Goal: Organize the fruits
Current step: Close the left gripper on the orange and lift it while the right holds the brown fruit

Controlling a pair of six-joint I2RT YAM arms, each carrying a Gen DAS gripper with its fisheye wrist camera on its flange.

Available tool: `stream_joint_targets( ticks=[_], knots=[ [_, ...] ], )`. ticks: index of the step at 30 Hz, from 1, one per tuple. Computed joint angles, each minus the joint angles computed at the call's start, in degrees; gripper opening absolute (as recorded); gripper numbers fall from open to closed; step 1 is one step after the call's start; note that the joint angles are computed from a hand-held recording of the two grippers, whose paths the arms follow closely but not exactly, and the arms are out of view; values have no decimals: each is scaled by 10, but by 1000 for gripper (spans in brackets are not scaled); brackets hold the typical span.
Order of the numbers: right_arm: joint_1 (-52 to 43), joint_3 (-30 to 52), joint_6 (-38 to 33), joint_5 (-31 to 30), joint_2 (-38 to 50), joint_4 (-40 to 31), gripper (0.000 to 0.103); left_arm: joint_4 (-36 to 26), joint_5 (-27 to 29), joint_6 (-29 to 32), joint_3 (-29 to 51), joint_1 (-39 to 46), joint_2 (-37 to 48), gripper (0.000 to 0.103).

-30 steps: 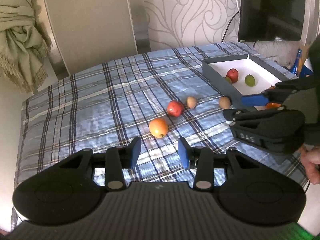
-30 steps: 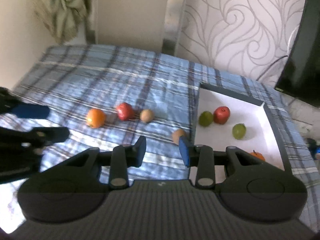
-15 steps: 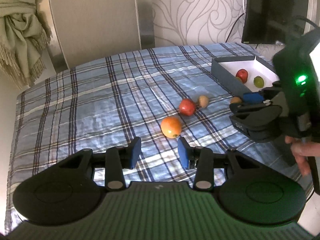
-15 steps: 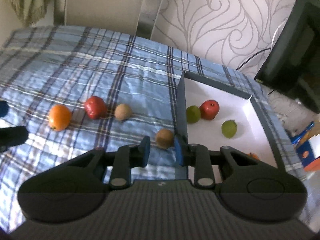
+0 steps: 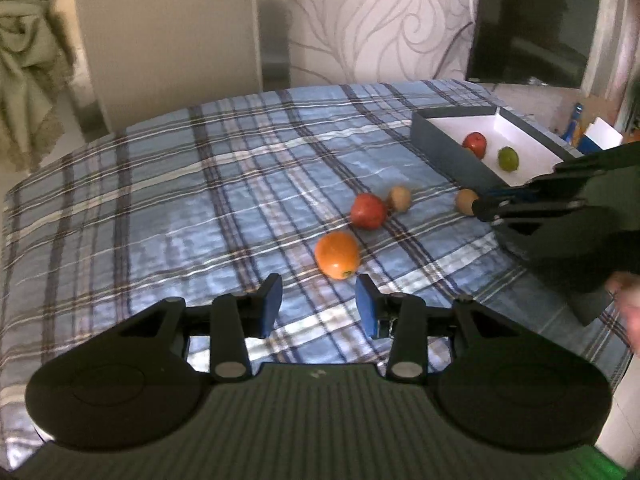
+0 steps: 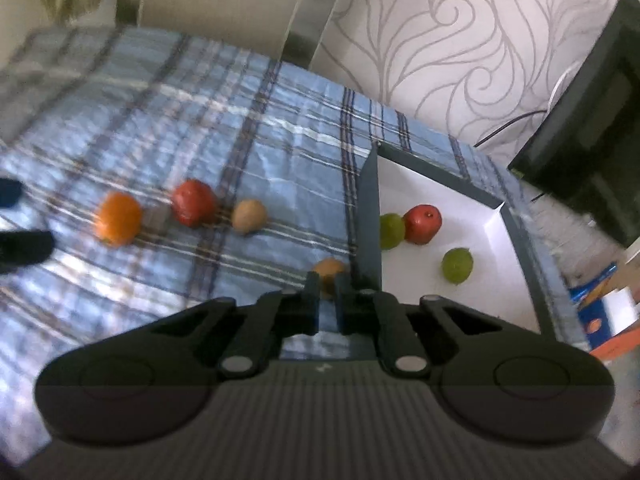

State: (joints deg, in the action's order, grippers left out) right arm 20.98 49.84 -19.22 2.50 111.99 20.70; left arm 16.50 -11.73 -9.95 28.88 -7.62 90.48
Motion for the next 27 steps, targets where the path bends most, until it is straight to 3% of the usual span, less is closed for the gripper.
stream_joint_targets(
  ticks=[5, 10, 13, 16, 19, 23, 26, 27],
  knots=[
    [-9, -57, 24, -50, -78, -14, 10, 28, 34, 14, 38, 16, 71, 46],
    [-13, -79, 29, -94, -120, -47, 10, 52, 30, 17, 66, 16, 129, 46],
    [6, -46, -52, -55, -82, -57, 11, 70, 21, 16, 67, 12, 141, 43],
    [21, -23, -135, -15, -48, -27, 11, 85, 8, 9, 66, 8, 148, 35],
    [27, -21, -201, 9, -17, 32, 11, 93, -40, -21, 58, -13, 144, 35],
    [23, -21, -292, 23, 26, 90, 11, 46, -100, -117, 41, -48, 110, 35],
    [20, -16, -361, 30, 35, 90, 12, 19, -159, -152, 28, -89, 88, 35],
    [19, -10, -388, 30, 40, 83, 19, 11, -173, -169, 24, -98, 82, 35]
  ],
)
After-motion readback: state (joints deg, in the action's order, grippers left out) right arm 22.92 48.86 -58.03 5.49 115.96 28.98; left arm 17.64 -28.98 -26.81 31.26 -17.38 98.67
